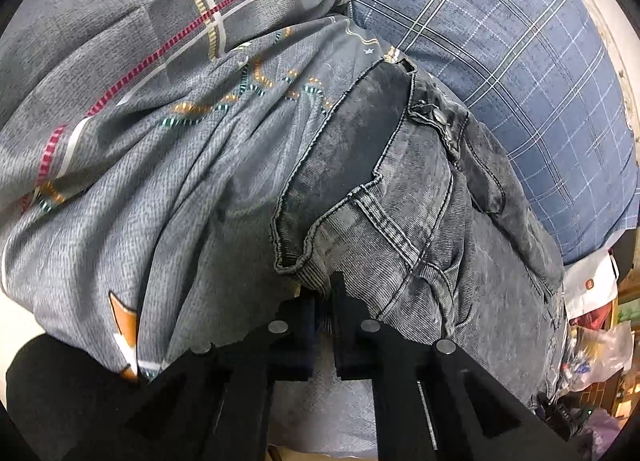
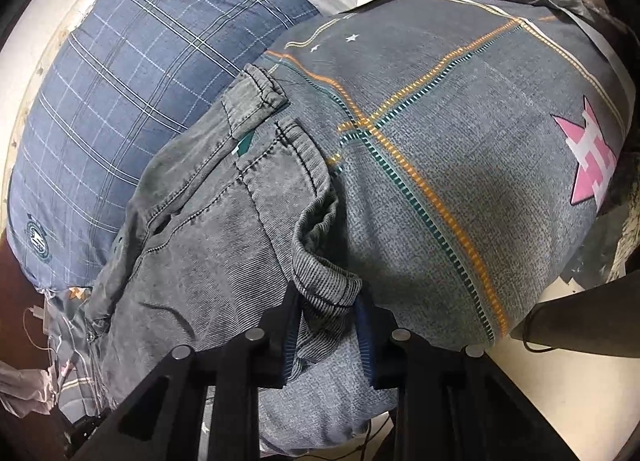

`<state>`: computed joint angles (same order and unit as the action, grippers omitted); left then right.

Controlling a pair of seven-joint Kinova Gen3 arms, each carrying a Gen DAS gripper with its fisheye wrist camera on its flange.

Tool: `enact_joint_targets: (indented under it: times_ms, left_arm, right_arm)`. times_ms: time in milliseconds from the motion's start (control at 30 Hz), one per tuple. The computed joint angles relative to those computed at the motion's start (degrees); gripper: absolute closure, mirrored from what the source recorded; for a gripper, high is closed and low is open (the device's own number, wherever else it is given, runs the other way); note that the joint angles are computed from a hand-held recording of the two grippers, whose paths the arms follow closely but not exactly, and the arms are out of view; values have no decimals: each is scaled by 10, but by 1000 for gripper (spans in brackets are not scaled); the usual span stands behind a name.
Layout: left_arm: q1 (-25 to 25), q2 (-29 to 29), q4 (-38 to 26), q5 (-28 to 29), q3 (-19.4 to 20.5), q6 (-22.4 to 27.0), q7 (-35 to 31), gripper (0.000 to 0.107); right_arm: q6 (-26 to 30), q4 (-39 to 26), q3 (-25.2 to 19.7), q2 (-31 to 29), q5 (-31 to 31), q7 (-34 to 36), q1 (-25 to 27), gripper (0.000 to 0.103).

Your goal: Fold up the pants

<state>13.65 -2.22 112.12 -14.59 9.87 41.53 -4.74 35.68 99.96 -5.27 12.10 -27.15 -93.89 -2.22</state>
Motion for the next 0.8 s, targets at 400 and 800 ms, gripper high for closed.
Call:
enact_joint_targets:
  times_ms: [400, 800]
  left_arm:
    - [28, -10, -56, -155, 117, 150, 135, 104]
    - [140, -1, -92, -224, 22, 210, 141, 47]
  right_arm:
    - [22, -19, 28, -39, 180, -68, -58, 80]
    - [-5, -26, 16, -63, 274, -116, -98, 38]
